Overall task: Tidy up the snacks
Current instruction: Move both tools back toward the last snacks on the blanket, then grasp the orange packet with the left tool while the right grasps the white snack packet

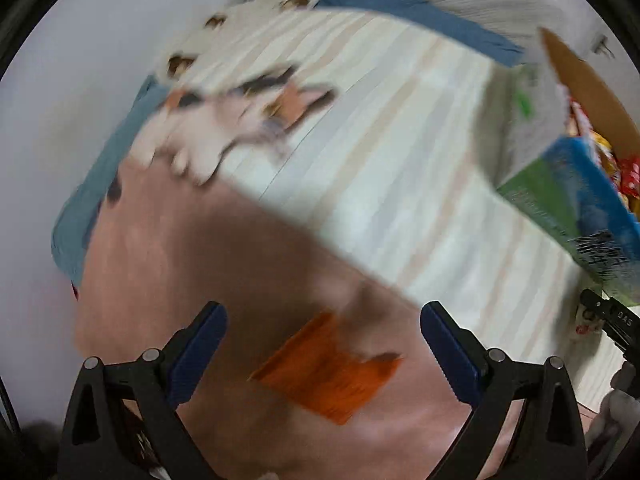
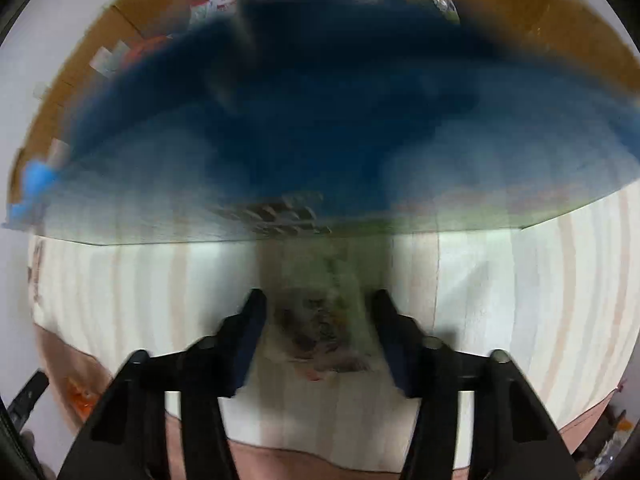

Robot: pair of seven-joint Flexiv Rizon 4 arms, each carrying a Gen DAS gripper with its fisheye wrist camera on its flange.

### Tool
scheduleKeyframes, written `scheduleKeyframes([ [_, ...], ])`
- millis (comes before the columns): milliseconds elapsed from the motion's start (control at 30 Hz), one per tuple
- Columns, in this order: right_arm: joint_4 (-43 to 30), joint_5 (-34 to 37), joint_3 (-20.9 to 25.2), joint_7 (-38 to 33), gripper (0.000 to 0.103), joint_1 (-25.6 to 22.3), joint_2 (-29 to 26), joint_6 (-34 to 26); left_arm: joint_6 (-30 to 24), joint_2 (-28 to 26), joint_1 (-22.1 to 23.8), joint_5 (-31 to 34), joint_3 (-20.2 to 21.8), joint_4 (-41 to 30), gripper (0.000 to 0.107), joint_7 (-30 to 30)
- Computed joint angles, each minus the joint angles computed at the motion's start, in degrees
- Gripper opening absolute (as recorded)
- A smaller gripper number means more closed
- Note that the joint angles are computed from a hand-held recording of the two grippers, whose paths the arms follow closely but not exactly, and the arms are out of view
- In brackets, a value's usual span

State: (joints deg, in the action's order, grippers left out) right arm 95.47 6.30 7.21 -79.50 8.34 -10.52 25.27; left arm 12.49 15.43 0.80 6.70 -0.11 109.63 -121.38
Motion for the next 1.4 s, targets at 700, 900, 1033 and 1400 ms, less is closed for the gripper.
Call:
scheduleKeyframes([
  [700, 9.7, 6.8, -0.2, -5.5, 0.042, -0.1, 12.2, -8.3, 11.0, 0.2, -0.7, -22.4, 2.2, 14.9, 0.057, 2.0],
  [900, 11.8, 7.9, -1.5, -7.6, 0.042, -1.0, 15.5, -12.7, 8.8, -5.9, -6.8, -17.3, -2.9, 7.5, 0.054, 9.8],
  [1033, 14.8, 8.3, -1.9, -8.7, 0.04, -1.7, 19.0, -14.8, 7.5, -7.8, -10.5, -15.2, -4.5, 5.2, 0.054, 13.1],
  [1400, 16.5, 10.6, -3.6, -8.2, 0.047, -2.4, 19.2, -17.4, 6.1, -10.1, -14.6, -10.9, -5.4, 3.9, 0.055, 12.6],
])
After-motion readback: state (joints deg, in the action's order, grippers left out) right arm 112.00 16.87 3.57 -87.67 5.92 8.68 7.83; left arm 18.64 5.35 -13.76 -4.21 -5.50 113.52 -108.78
